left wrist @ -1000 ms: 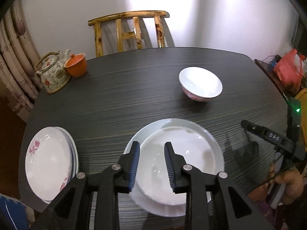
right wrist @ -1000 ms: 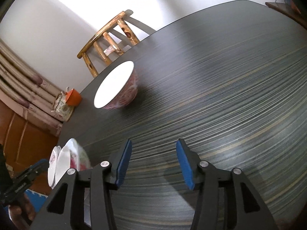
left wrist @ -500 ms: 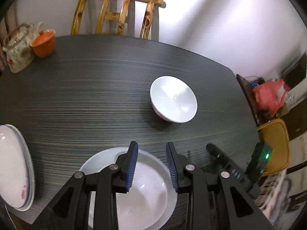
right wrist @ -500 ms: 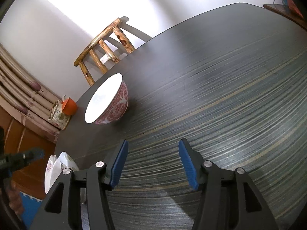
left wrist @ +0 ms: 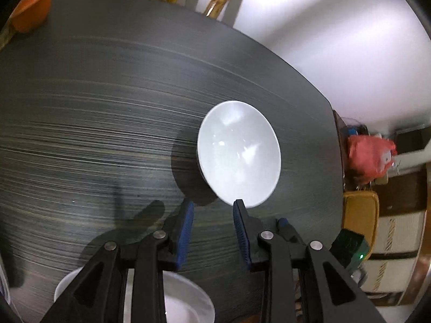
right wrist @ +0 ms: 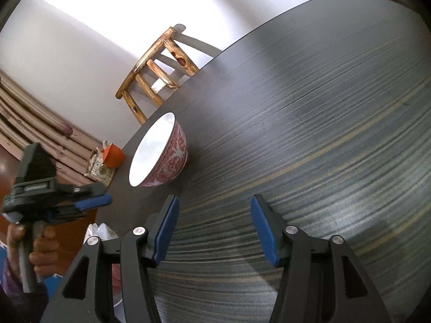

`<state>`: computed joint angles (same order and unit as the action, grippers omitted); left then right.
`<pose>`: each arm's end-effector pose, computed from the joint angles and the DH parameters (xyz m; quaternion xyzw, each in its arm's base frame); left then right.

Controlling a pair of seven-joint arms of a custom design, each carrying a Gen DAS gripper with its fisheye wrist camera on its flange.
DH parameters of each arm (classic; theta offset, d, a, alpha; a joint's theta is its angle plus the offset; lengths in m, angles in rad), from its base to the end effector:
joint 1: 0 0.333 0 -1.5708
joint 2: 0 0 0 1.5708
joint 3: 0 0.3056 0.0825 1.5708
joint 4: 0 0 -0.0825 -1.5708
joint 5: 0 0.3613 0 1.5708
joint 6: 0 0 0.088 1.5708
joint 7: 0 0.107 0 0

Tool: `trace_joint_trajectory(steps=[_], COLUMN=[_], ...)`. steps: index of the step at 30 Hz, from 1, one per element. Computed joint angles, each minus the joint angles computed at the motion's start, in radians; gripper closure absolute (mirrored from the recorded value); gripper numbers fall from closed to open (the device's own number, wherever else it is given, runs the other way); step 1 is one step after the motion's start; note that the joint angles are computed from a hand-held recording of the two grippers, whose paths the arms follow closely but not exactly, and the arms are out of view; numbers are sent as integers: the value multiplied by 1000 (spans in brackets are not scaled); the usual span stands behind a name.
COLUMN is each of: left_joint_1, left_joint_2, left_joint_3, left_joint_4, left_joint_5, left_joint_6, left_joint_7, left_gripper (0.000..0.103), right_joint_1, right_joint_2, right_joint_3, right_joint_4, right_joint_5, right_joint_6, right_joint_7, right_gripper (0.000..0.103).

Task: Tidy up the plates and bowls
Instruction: 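Move both grippers to the small pink-patterned bowl and grip its rim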

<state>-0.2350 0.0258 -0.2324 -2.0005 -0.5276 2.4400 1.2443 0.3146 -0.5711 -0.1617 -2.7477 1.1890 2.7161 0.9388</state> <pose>0.5131 -0.2589 0.4895 0.7405 -0.6075 0.2623 0.1179 0.3680 0.0240 0.4262 -0.5634 0.6994 0.0386 0.4381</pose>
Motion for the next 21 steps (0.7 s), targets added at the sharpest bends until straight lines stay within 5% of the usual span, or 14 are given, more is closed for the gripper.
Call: trace_joint_trajectory(steps=[10, 21], left_joint_1=[17, 26], left_joint_2=[66, 136], left_joint_3=[-4, -16], left_joint_4=[43, 103], left_joint_5=[-36, 25], left_joint_6=[15, 29], left_joint_7=[-10, -8], left_gripper=[67, 67], right_joint_1=[-62, -150], right_joint_2=[136, 298], right_joint_3=[-59, 30], right_joint_4=[135, 346], right_joint_5=[87, 101], right_joint_6=[-241, -390], right_joint_7=[-5, -12], right_gripper=[49, 52])
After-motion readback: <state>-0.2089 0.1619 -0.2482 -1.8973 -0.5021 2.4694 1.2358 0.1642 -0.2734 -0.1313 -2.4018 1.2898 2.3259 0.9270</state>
